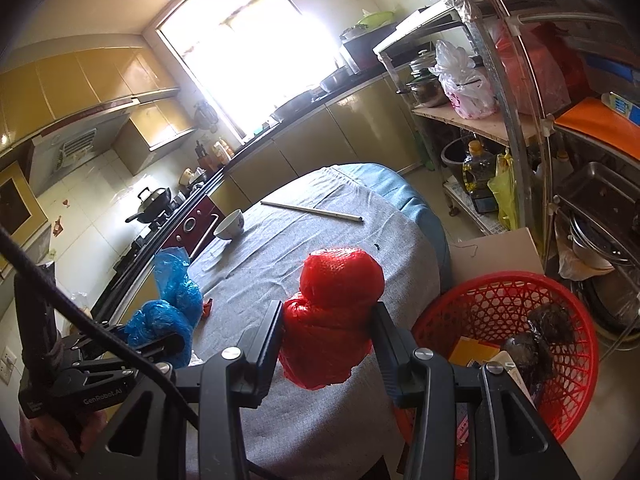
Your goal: Collect trash
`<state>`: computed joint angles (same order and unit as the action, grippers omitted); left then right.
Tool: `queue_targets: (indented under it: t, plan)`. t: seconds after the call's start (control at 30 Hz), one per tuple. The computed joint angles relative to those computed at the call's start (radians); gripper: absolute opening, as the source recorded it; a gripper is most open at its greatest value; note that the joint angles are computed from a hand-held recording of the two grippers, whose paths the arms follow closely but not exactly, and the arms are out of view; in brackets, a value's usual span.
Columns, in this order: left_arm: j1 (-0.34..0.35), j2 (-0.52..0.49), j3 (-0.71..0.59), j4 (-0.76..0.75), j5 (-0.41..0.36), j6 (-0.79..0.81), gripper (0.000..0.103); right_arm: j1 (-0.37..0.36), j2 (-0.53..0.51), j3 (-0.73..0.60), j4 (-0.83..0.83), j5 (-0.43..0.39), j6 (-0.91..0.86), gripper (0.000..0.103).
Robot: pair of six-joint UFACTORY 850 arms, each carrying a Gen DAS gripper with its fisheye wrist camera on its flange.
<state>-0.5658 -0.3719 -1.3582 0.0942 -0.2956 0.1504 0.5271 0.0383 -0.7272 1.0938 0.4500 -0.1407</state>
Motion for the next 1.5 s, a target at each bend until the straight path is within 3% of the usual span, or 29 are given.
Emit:
queue_targets:
  t: [0.97, 1.5]
  plan:
    - [-0.030, -0.022, -0.004, 0.077, -0.044, -0.048, 0.060, -0.016, -0.007, 0.028, -0.150, -0.021, 0.190, 0.047]
    - [-0.072, -0.031, -0.008, 0.113, -0.063, -0.048, 0.060, -0.026, 0.047, 0.099, -0.168, -0.006, 0.256, 0.047]
